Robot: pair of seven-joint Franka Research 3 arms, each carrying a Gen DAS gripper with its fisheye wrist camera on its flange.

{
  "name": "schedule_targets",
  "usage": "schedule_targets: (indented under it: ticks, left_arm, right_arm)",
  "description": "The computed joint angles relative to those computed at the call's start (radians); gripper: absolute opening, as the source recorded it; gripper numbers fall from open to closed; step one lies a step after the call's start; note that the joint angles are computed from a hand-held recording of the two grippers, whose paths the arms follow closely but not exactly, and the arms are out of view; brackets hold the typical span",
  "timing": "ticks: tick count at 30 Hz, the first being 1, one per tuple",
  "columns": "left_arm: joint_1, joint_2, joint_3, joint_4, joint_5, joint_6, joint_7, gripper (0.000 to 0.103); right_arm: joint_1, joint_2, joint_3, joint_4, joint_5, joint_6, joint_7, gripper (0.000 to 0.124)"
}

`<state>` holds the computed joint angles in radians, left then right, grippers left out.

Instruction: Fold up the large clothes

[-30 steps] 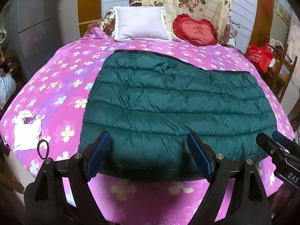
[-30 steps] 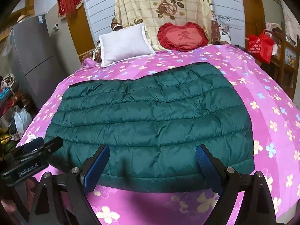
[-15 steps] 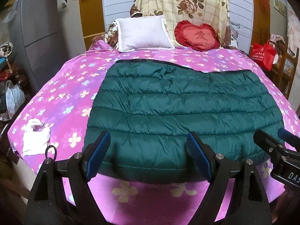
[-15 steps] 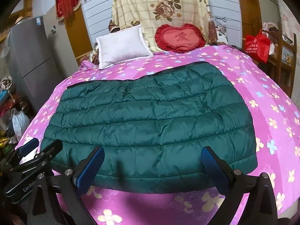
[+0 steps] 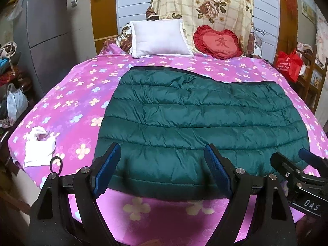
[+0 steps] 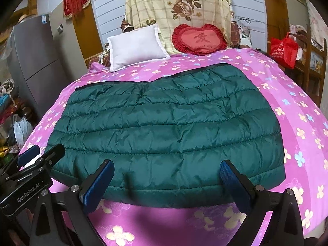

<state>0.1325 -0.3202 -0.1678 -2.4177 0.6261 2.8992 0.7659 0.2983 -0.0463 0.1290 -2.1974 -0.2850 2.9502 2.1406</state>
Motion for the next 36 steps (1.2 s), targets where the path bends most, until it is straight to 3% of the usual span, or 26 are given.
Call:
schedule_targets:
  ticks: [36]
  left_arm:
    - [-0.007,0.011,0.001,0.002,-0.001,-0.004,0.001,0.084]
  right_arm:
    - [0.020,0.020,-0.012,0.025,0.022,-0.029,-0.028,0.102]
